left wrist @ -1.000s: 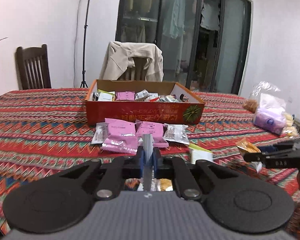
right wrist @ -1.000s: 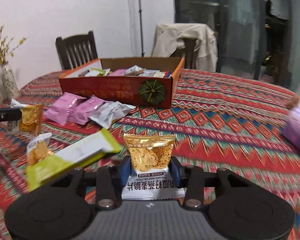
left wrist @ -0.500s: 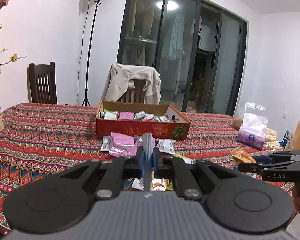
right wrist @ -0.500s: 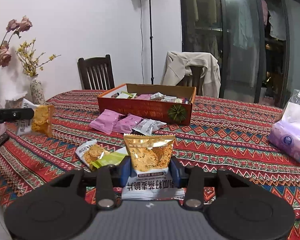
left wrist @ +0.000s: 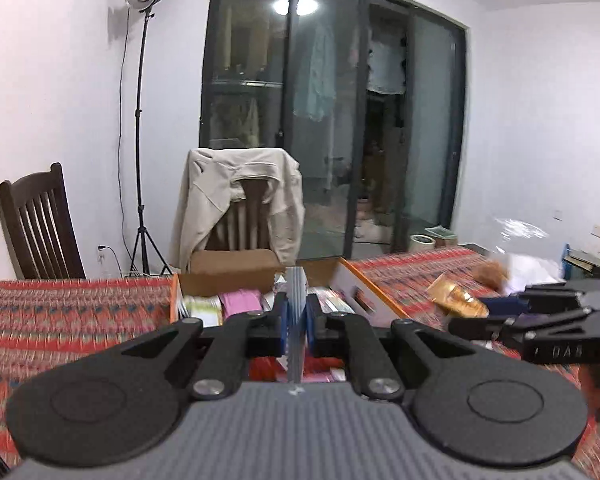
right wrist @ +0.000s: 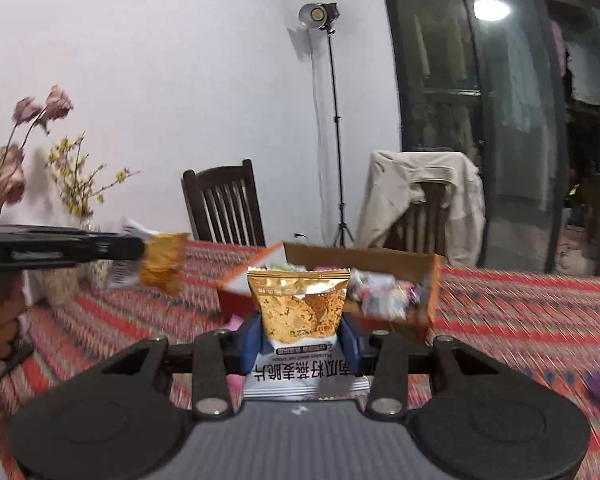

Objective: Organize snacks
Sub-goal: 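Carry both packets into the cardboard box and open both tools to release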

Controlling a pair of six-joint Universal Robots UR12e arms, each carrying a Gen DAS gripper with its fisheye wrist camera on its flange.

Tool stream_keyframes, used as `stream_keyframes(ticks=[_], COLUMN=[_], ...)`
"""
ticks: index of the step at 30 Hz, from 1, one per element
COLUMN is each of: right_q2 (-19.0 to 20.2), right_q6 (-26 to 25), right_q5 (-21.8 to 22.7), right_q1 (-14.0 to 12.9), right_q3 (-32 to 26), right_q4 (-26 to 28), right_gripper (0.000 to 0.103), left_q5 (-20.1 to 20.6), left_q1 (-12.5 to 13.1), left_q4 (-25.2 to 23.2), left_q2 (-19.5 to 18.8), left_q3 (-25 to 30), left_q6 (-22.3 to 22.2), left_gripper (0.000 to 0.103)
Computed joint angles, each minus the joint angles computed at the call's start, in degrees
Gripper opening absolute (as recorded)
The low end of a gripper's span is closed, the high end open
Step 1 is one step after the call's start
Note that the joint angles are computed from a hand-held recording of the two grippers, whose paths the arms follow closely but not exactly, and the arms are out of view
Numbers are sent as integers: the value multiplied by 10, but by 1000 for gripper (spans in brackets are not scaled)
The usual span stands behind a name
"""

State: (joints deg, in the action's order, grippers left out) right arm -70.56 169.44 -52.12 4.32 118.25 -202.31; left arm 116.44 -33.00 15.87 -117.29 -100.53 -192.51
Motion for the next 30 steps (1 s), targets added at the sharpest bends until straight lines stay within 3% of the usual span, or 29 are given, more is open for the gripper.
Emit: stream_keyframes(ticks=[3, 7, 12, 14, 16, 18, 20, 24, 30], right_q2=[39, 92, 161, 182, 197, 209, 214, 212, 172], right_q6=[17, -12, -22, -3, 17, 14, 10, 20, 21], right_q5=[-2, -93, -157, -156, -140, -146, -143, -120, -121], right_q1=[23, 67, 99, 103, 105, 112, 116, 114, 103], right_q3=[-82, -180, -285, -313, -332, -347, -353, -348, -307], right_q4=[59, 139, 260, 292, 313, 327, 339, 332, 279], right_gripper=[41, 41, 41, 41, 41, 44, 45, 59, 59], left_q5=[-25, -53, -75, -68, -68, -65, -52, -35, -8], left_q1=[28, 56, 79, 83, 89, 95, 99, 97, 76], left_q4=[-41, -96, -149, -146, -149, -146, -136, -116, -78], left_q2=[-23, -56, -86, -97, -101, -98, -92, -69, -30], left_q3=[47, 94, 114, 115, 112, 104, 96, 69, 34], left_q6=[-5, -32, -95, -105, -119, -128, -119, -99, -51], left_gripper=[9, 9, 9, 10, 18, 40, 43, 51, 68])
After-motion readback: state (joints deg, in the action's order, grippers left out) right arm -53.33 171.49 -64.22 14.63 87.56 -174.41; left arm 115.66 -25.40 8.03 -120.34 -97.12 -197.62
